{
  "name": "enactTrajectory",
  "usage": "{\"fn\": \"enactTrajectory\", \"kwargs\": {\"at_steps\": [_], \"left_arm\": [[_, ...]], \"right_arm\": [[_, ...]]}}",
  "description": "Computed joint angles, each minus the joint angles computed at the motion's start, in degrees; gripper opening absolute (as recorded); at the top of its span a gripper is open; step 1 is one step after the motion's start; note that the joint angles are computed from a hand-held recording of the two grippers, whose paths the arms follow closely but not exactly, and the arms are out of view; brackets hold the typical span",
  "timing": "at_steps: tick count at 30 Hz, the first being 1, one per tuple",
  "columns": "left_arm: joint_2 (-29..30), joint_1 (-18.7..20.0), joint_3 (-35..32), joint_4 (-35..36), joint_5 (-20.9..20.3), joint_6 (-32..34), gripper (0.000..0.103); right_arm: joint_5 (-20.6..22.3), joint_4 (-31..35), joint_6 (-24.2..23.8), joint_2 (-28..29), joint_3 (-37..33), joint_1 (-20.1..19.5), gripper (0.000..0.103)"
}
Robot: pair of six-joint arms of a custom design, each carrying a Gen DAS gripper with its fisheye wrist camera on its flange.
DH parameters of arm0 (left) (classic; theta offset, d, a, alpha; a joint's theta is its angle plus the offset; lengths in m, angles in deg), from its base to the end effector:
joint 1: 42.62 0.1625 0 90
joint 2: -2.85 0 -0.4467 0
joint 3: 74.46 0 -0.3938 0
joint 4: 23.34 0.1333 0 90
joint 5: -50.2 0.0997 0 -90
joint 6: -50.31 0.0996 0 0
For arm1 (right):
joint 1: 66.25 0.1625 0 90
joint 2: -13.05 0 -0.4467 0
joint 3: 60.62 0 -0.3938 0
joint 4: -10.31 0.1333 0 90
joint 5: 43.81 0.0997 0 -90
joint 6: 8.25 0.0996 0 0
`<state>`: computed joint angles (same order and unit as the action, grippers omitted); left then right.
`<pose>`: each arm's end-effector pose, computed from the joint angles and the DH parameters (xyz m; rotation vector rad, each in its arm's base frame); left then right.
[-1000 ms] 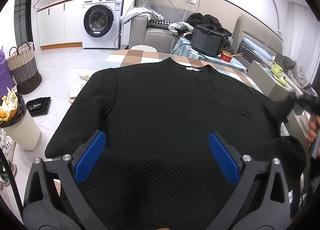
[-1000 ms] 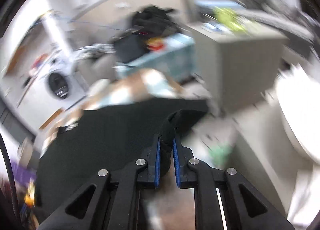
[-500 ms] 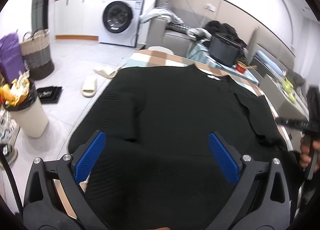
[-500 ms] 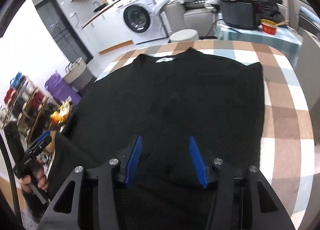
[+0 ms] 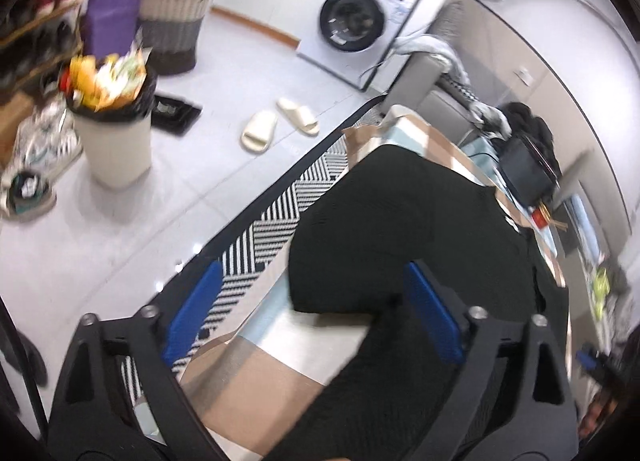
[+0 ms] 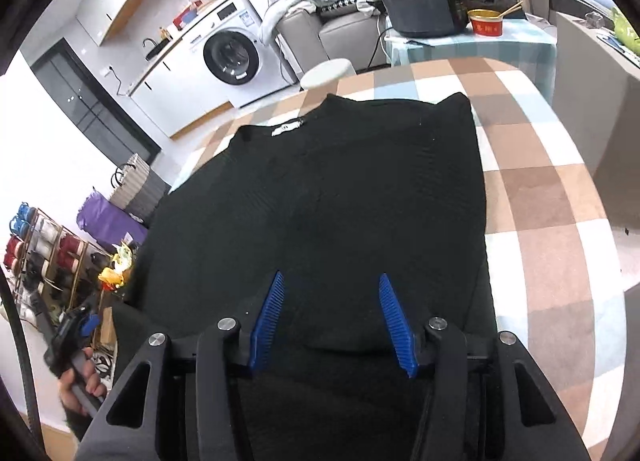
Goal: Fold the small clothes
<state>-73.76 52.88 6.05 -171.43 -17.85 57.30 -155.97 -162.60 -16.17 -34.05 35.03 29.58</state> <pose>0.2301 -0.6103 0.5971 -0.2087 2.4238 -1.1801 0.1663 -0.6858 0.1747 0.1571 -2.6368 0.8056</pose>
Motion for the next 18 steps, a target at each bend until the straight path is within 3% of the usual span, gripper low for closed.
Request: {"fn": "enactTrajectory", "kwargs": {"at_steps": [4, 6, 10, 13, 15, 18], "left_arm": [[3.77, 2.25, -6.18, 6.48, -1.91, 0.47, 0.074], [5.29, 2.64, -8.05, 7.97, -1.58, 0.95, 0.064], [7.44, 3.08, -11.06, 13.13, -2.28, -0.36, 0.055], [7.39, 2.44, -9.99, 13.05, -1.83, -1.44, 0.041], [7.25, 1.9, -8.87, 11.03, -0.83, -1.18, 0.022], [7.3, 1.59, -8.76, 8.73, -0.64, 0.21, 0.009]], "right_arm": [[-0.37, -1.33, 0.86, -1.15, 2.08, 0.19, 0.052], [-0.58, -1.7, 1.42, -2.02, 3.27, -0.04, 0.052], [-1.48, -1.37, 3.18, -2.26, 3.69, 0.04, 0.052], [-1.4, -1.45, 4.2, -2.62, 4.3, -0.32, 0.052], [-1.66, -1.75, 4.52, -2.65, 4.44, -0.39, 0.052], [-1.5, -2.47, 4.79, -2.77, 4.84, -0.59, 0.052]]}}
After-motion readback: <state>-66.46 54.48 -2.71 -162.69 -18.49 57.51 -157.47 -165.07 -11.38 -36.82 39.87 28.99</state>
